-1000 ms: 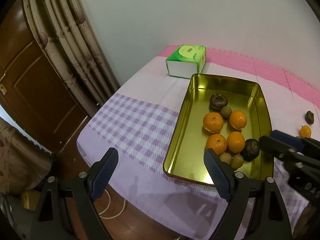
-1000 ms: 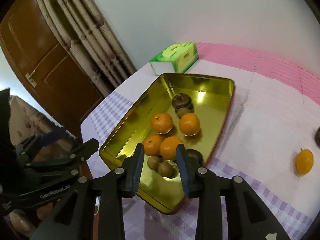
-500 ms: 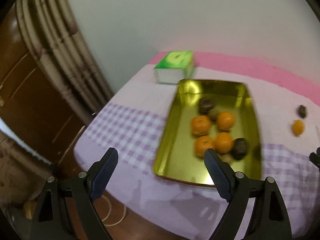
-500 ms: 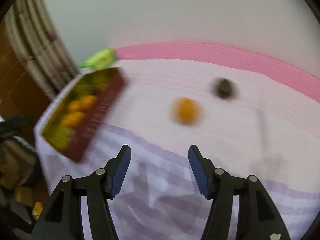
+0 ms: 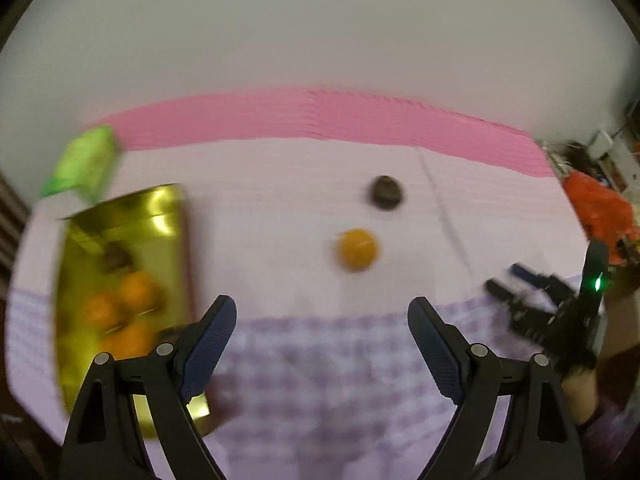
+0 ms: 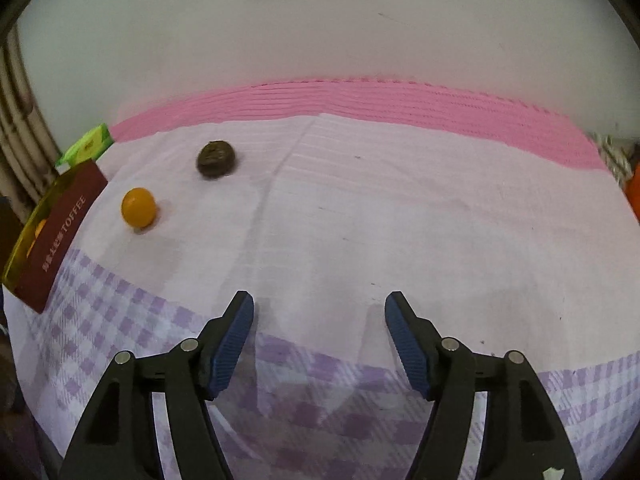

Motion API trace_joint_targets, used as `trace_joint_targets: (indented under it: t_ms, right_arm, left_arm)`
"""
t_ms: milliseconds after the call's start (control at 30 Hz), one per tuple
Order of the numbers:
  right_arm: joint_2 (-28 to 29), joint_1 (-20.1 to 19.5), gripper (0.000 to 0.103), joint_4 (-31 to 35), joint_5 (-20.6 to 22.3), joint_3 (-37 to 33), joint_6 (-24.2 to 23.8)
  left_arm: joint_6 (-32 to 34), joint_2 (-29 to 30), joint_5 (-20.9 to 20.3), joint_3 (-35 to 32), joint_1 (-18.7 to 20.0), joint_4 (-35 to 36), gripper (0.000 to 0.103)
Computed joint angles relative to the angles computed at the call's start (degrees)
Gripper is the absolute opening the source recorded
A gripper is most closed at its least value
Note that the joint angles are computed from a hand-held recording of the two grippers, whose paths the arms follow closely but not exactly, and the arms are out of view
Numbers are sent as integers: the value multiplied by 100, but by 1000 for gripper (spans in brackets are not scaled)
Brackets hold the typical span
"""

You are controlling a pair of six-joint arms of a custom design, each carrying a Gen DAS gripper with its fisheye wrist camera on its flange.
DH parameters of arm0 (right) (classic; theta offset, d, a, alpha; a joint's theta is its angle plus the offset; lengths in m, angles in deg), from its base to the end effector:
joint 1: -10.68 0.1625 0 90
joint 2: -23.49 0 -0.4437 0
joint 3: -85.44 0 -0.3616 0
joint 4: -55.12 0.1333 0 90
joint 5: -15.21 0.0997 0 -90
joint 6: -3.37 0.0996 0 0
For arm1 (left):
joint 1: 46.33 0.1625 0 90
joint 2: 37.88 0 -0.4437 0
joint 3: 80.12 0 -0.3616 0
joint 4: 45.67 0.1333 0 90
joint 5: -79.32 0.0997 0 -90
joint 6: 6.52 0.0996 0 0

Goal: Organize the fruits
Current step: 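Move both open tools back toward the remaining loose fruits, then close the left tool on the last loose tangerine, then grasp the dark brown fruit with the right tool while the left holds the tangerine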

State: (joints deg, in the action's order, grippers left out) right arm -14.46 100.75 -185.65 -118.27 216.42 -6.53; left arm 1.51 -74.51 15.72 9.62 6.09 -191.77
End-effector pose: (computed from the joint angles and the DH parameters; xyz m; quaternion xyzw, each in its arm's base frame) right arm 0.0653 -0.4450 0.1200 -0.1075 -0.8259 0.4190 0.3616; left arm -0.2724 -0.6451 0.0541 0.3717 0.8995 -0.0828 0.2142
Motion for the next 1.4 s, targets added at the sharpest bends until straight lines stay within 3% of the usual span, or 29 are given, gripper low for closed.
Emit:
trace_joint_targets:
  t_ms: [200, 400, 467, 500, 533, 667, 767, 967, 1133, 1200, 1267, 1367, 1400]
  right_arm:
    - [-87, -192, 68, -245, 439, 233, -14]
    - [-27, -187, 71, -321, 588, 222, -28]
    - [-14, -168, 71, -298, 588, 214, -53]
    - [-30, -179, 71, -282, 616, 223, -49]
    - [-55, -193, 71, -264, 661, 243, -14]
    - [-311, -291, 72, -132, 983, 329, 218]
    - [-536, -171, 72, 84, 1074, 128, -130]
    - [-711, -168, 74, 1377, 1668, -863, -795]
    - [-338, -154, 74, 2190, 1690, -1791, -1259]
    - [-153, -122, 76, 2328, 1484, -2120, -1440]
    - [-71, -152, 76, 2540, 1488, -2340, -1458]
    - [40, -164, 76, 3041, 1105, -2702, -1342]
    - [28, -194, 70, 3237, 1127, -2751, -1255]
  left_arm:
    - [-910, 1087, -178, -1542, 184, 1412, 86]
    - [-1028, 1473, -10, -1845, 204, 1410, 86]
    - [-1069, 1598, 60, -1976, 209, 1556, 74]
    - [-1053, 1633, 61, -1972, 228, 1514, 54]
    - [-920, 1621, 239, -1828, 175, 1232, 39]
    - [-534, 1533, 3, -1561, 209, 796, 40]
    - [-691, 1293, -182, -1286, 272, 655, 40]
    - [-713, 621, -381, -508, 250, 266, 40]
    - [-662, 91, -357, 72, 171, -49, 40]
    - [-636, -10, -343, 147, 158, -94, 40]
    - [-621, -152, -334, 282, 140, -173, 40]
    - [-685, -295, -376, 394, 135, -170, 40]
    - [-723, -350, -378, 429, 137, -176, 40]
